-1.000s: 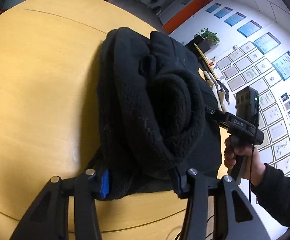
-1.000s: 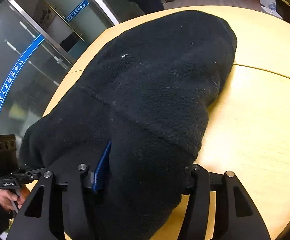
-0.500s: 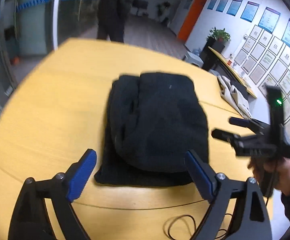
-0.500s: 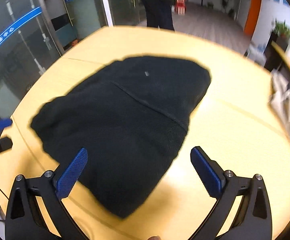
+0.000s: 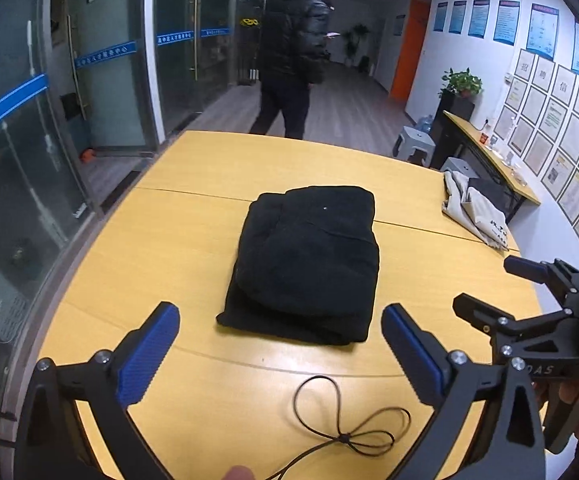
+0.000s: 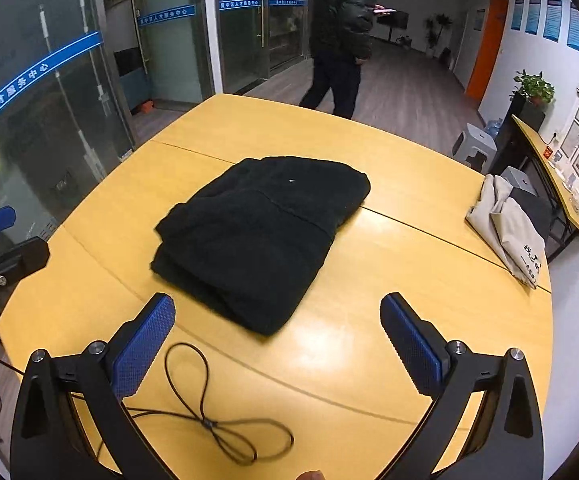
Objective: Fold clothes
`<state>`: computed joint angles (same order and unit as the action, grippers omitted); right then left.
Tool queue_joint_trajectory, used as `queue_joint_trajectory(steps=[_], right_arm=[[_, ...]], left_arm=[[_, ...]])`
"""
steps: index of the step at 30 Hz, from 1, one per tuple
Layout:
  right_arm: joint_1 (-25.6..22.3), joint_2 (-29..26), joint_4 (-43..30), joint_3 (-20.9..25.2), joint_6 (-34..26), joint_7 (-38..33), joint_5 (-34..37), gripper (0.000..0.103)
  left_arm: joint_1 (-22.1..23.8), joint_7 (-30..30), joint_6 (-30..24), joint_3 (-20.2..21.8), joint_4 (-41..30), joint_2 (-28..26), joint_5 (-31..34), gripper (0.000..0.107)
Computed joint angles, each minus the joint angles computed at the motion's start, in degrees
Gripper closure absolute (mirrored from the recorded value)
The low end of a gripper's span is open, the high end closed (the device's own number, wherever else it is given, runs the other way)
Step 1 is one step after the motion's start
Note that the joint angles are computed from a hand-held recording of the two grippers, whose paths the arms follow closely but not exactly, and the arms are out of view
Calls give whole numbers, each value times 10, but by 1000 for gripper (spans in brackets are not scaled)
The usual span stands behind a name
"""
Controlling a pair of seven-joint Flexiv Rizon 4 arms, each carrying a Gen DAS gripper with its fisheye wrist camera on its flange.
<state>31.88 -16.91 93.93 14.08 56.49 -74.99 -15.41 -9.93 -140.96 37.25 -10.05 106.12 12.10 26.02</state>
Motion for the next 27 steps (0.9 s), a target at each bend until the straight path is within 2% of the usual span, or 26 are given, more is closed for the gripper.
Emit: queue_joint_trajectory(steps=[4, 8, 17, 27], right_arm=[[-3, 42, 27, 9, -15, -4, 3, 0], [6, 66, 43, 10, -30, 19, -18, 0], [33, 81, 43, 11, -83, 128, -93, 0], [52, 83, 43, 16, -138, 213, -148, 0]], left_arm=[[-7, -8, -47, -20, -8, 25, 11, 4], [-10, -4, -61, -27, -5, 45, 13, 4], [3, 31, -128, -51, -17, 70, 46, 4], [16, 91, -77, -13, 36, 105, -1, 4]])
